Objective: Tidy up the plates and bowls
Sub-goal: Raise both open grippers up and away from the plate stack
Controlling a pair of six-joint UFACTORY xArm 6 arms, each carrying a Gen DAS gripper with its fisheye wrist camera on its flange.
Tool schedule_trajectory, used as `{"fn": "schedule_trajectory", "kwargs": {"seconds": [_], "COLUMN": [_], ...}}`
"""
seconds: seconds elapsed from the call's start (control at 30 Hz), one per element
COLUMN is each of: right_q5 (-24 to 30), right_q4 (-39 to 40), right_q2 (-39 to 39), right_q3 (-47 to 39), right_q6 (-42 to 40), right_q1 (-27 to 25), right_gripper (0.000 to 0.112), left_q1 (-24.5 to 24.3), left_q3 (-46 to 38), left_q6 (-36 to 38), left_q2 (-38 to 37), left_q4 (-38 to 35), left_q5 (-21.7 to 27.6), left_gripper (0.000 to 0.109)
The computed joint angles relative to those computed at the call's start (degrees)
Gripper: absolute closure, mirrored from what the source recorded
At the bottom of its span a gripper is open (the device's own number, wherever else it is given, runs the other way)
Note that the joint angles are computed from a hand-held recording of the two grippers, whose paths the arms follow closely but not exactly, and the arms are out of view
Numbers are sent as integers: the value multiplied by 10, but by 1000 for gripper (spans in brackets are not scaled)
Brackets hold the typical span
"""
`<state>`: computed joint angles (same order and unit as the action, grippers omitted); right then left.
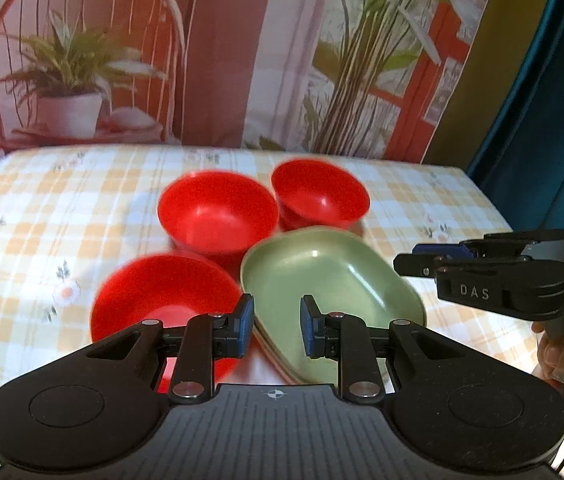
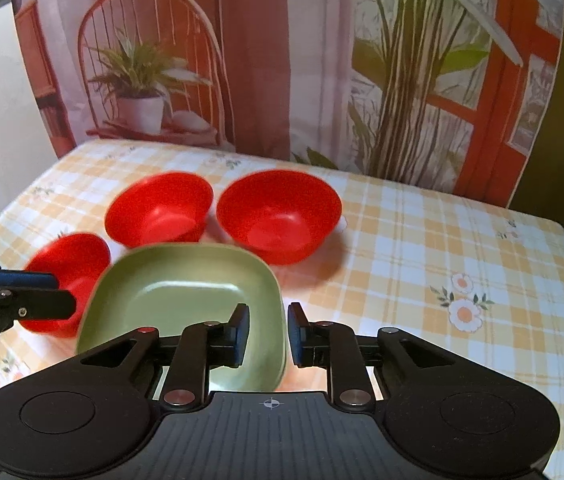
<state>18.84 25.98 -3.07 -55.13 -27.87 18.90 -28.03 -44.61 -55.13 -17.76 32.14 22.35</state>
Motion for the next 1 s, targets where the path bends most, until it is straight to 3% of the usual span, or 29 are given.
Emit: {"fn": "schedule_trajectory", "kwargs": {"seconds": [0.23, 1.0], "right_q5": [15, 40], "right_q4": [43, 27], "right_q2": [4, 118], "right_q3": [-45, -306], "right_q6": [-28, -12], "right_q1": [-6, -59], "right_gripper": [86, 82], "left_q1": [13, 60], "left_q3": [-37, -300], "left_q6": [32, 102], "left_q2": [2, 115], "left_q4": [1, 58], "left_q5": [14, 68], "left_gripper": [83, 83]}}
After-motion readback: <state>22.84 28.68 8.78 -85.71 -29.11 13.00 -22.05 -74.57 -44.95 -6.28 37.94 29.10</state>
